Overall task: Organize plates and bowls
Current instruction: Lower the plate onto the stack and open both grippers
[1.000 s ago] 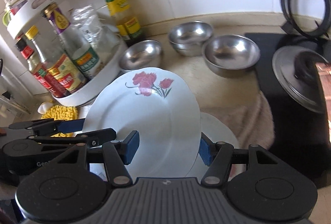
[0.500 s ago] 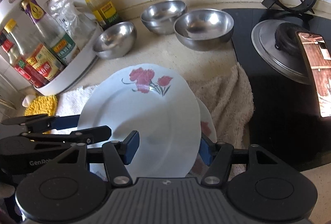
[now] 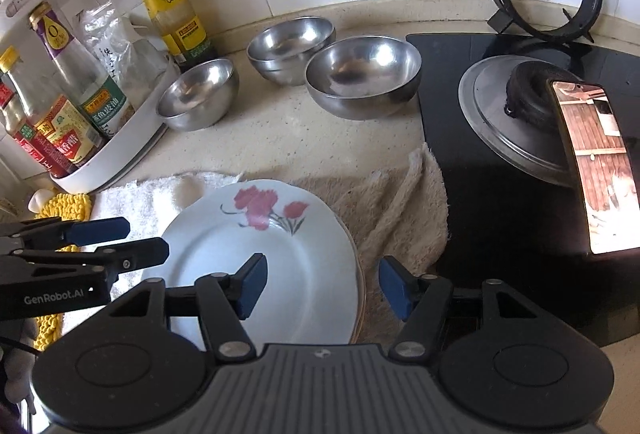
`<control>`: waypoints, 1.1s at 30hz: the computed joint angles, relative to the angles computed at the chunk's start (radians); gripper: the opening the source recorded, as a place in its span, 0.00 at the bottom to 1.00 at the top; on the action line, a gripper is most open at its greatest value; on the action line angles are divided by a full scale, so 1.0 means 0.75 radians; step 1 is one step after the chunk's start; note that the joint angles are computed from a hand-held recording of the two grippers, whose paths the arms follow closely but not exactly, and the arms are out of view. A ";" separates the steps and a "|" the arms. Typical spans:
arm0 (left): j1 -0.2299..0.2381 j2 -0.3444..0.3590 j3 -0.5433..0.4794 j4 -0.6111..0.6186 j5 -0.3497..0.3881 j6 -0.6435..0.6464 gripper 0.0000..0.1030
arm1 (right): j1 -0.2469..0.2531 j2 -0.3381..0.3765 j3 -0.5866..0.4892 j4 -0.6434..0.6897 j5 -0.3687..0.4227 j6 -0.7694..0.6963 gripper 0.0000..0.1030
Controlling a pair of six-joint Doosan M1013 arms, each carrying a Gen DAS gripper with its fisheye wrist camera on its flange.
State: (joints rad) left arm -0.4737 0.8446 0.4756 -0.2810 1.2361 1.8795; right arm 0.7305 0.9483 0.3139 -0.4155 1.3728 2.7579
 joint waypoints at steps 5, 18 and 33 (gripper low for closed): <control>-0.014 -0.025 0.045 0.042 -0.040 -0.012 0.71 | -0.007 -0.044 0.090 0.011 -0.065 -0.013 0.78; -0.052 -0.070 0.139 0.169 -0.089 -0.119 0.79 | -0.027 -0.183 0.377 0.068 -0.268 -0.012 0.81; -0.084 -0.129 0.253 0.268 -0.135 -0.229 0.83 | -0.032 -0.237 0.498 0.146 -0.387 -0.093 0.85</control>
State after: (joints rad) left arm -0.5370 0.7477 0.6652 -0.0800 1.1350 1.7077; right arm 0.7063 0.7702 0.6873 -0.3058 1.0824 2.6881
